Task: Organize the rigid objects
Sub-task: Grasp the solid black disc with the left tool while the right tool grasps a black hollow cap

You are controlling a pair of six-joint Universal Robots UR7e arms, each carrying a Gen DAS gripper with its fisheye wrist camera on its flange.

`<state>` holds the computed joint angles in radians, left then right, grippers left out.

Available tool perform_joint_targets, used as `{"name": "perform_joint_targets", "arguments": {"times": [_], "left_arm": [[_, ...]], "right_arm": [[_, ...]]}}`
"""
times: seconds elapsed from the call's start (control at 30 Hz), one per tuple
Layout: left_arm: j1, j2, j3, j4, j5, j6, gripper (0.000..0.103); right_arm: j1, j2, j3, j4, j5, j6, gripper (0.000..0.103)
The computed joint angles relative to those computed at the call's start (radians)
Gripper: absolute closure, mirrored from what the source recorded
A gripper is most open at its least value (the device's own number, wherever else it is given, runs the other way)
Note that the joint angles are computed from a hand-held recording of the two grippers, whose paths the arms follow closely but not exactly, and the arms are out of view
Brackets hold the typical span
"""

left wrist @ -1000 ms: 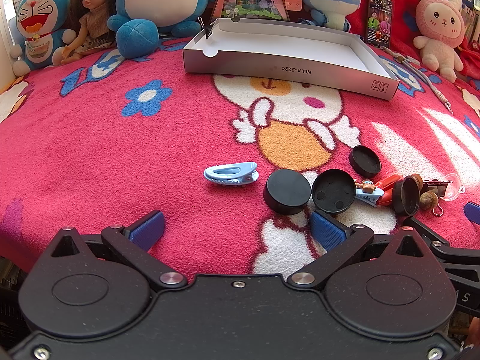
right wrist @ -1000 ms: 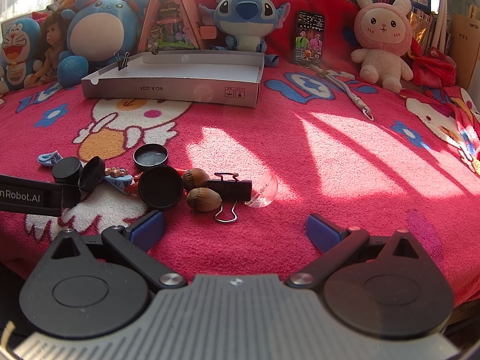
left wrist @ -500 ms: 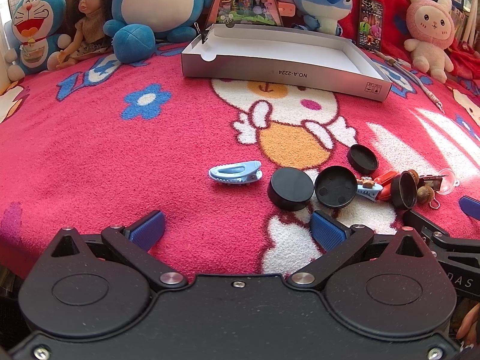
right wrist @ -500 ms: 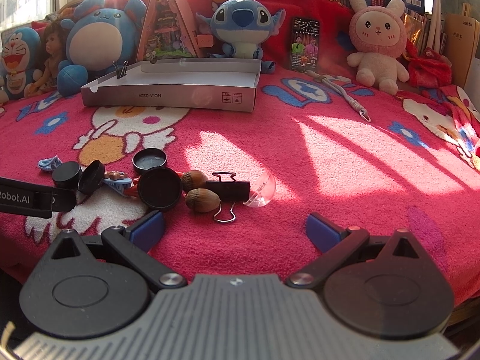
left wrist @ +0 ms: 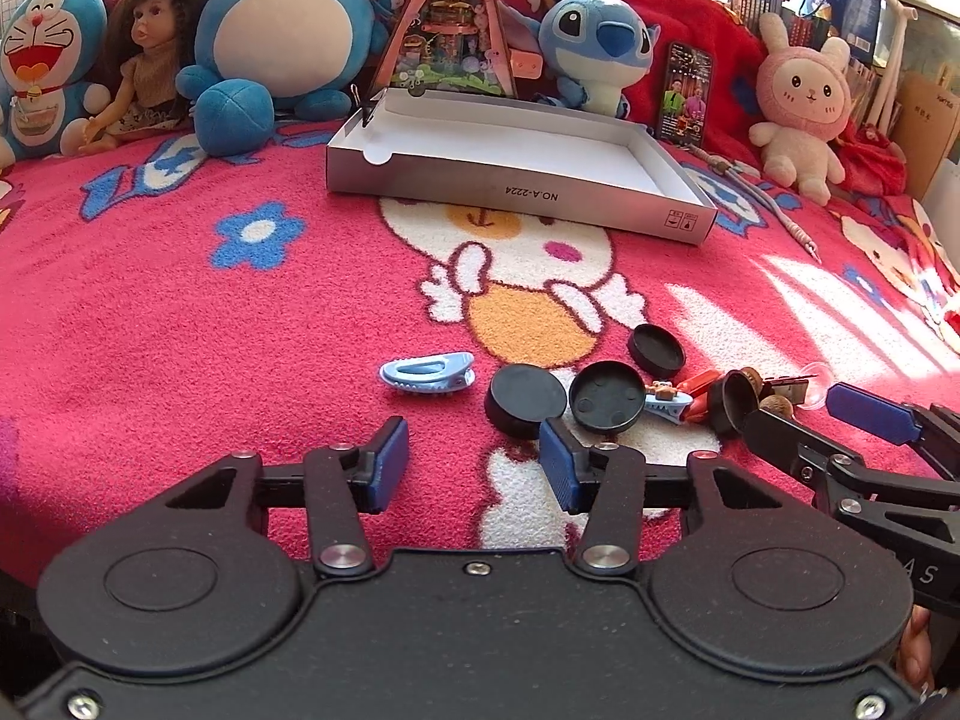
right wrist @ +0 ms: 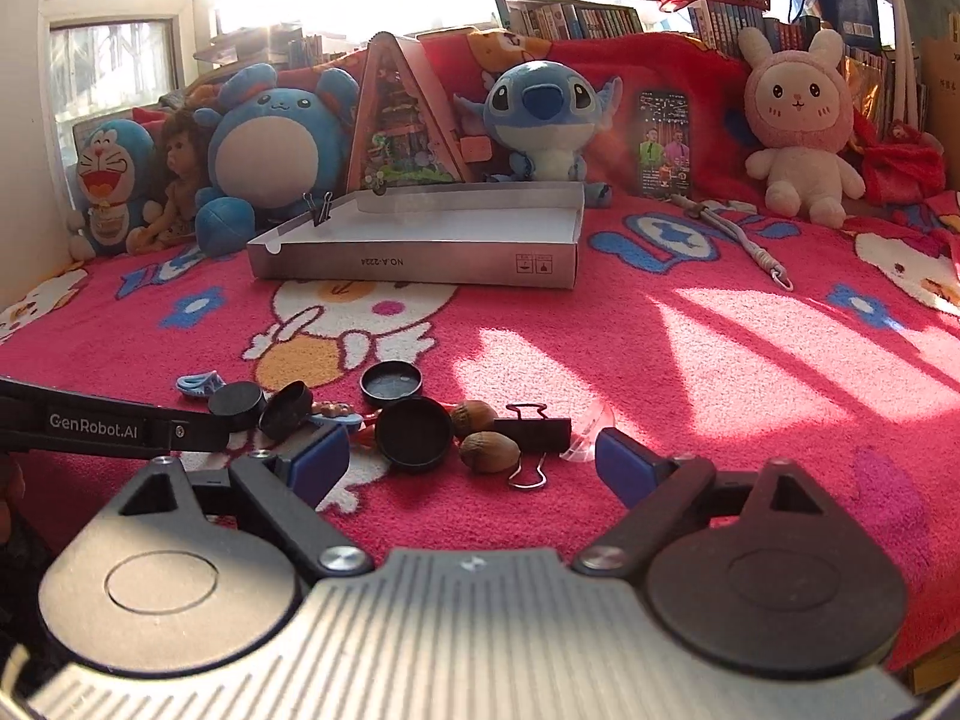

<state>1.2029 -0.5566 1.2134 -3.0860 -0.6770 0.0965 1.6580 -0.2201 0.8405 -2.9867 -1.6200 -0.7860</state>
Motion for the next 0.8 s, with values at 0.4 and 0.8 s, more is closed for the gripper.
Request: {"name": "perform_joint_targets", "arguments": {"times": [0.4, 0.8], "left_arm": [[0.001, 0.042, -0.048, -0.068, -0.012, 0.1, 0.06], [0.01, 0.068, -0.088, -0.069, -0.029, 0.129, 0.06]], "right_arm": [[0.0, 0.004, -0.039, 0.157, 0.043, 0.064, 0.047], [0.0, 0.05, -0.125, 0.175, 0.002, 0.093, 0.047]]}}
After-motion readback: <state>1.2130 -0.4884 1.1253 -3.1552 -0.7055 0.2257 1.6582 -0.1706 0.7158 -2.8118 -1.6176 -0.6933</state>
